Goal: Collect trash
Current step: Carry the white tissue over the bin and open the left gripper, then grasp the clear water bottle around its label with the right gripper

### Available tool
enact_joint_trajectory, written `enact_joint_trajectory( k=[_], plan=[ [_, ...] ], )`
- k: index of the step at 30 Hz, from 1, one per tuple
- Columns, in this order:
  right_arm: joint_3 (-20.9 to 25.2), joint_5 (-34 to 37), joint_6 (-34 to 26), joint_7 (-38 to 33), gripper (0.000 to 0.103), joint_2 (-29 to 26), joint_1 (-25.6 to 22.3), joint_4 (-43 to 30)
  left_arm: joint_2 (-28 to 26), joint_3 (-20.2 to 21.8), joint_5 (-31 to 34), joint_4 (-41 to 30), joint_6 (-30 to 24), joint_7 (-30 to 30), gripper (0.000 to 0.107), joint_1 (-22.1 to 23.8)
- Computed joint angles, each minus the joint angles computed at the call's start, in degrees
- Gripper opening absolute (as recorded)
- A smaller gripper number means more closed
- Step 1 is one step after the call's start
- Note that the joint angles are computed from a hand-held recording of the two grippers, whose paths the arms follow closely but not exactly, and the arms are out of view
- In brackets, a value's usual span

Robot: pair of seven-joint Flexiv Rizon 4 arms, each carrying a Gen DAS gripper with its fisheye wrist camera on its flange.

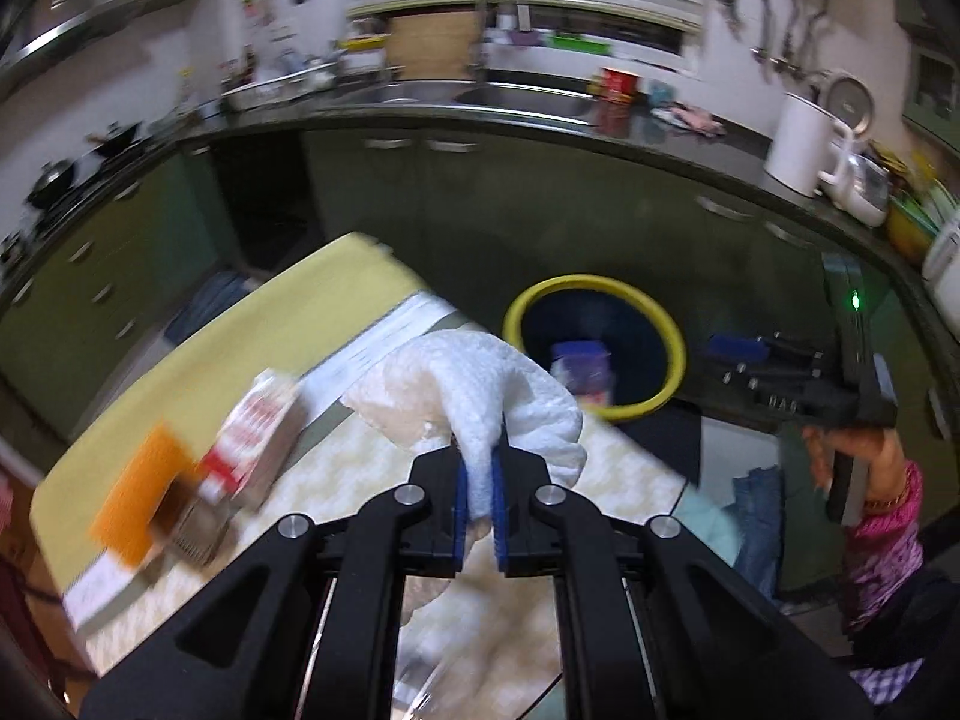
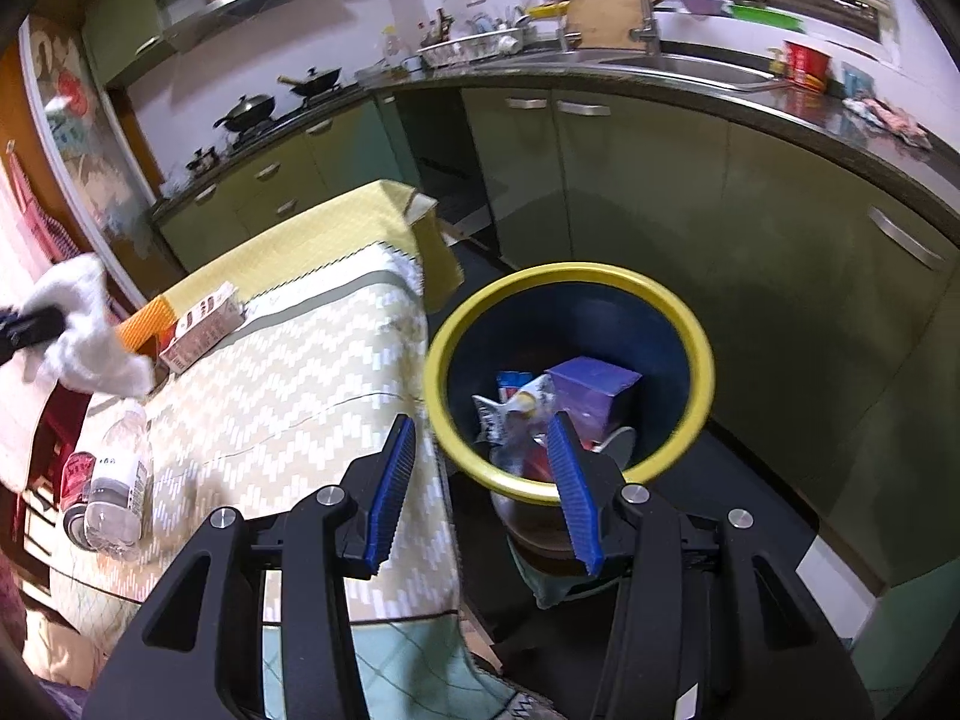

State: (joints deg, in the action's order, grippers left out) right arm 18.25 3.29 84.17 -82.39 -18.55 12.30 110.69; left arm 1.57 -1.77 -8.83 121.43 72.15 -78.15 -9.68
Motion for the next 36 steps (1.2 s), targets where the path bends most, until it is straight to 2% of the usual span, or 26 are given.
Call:
enact_joint_trajectory(
  k=[4, 5, 10, 15, 16, 18, 19, 20, 22, 24, 25, 29, 33, 34, 36],
  plan=[
    [0.5, 1.8, 0.6, -0.6, 0.046, 0.5, -2.0, 1.0, -8.4, -3.4, -7.3, -7.2, -2.5, 4.7, 0.007, -1.1],
    [0.3, 2.1, 0.6, -0.7, 0.046, 0.7, -2.3, 1.3, -10.5, -3.8, -7.4, -9.4, -3.7, 4.4, 0.007, -1.4],
    [1.0, 4.7, 1.1, -2.1, 0.046, 1.3, -5.0, 2.1, -22.5, -4.0, -3.0, -23.2, -10.2, -0.2, 0.007, -4.2],
    [0.7, 6.6, 1.4, -2.9, 0.048, 2.5, -6.6, 3.3, -31.8, -2.5, 0.4, -34.7, -14.3, -4.9, 0.007, -7.0],
    [0.4, 6.8, 1.4, -2.9, 0.049, 2.8, -6.6, 3.5, -33.1, -2.0, 1.2, -36.6, -15.0, -5.7, 0.01, -7.5],
    [0.2, 7.3, 1.6, -3.0, 0.051, 3.0, -6.9, 3.9, -35.7, -0.7, 3.3, -40.1, -15.7, -7.9, 0.037, -8.7],
    [0.3, 7.7, 1.5, -3.2, 0.051, 3.1, -7.1, 3.9, -36.9, 0.2, 4.4, -41.7, -15.8, -9.3, 0.065, -9.3],
    [0.5, 8.0, 1.3, -3.4, 0.051, 3.1, -7.2, 3.7, -37.4, 0.9, 5.6, -42.5, -15.2, -10.4, 0.072, -9.9],
    [0.9, 8.8, 1.4, -4.1, 0.052, 3.3, -7.5, 3.9, -37.0, 1.1, 6.7, -42.2, -13.7, -11.2, 0.072, -9.8],
    [1.2, 9.4, 1.2, -4.9, 0.052, 3.5, -7.6, 4.0, -34.4, -0.3, 4.4, -38.2, -11.4, -9.3, 0.072, -8.5],
    [0.9, 9.2, 1.1, -4.7, 0.053, 3.5, -7.1, 4.0, -31.5, -2.4, 3.2, -34.1, -9.2, -8.6, 0.072, -6.5],
    [0.1, 8.6, 0.7, -4.5, 0.055, 3.2, -5.7, 3.8, -20.5, -5.8, -4.1, -19.0, 0.0, -4.5, 0.076, -2.5],
    [-0.9, 6.8, 0.2, -3.4, 0.057, 2.4, -4.1, 3.3, -10.8, -2.5, -4.2, -7.1, 7.7, -6.1, 0.087, -2.9],
    [-1.1, 6.2, -0.1, -3.0, 0.057, 2.3, -3.7, 3.2, -8.3, 0.1, -0.6, -4.5, 9.3, -9.9, 0.088, -3.8],
    [-1.4, 4.4, -1.5, -2.2, 0.06, 2.0, -2.3, 2.8, -4.8, 2.0, 2.7, -0.7, 11.0, -13.9, 0.089, -3.3]
  ],
)
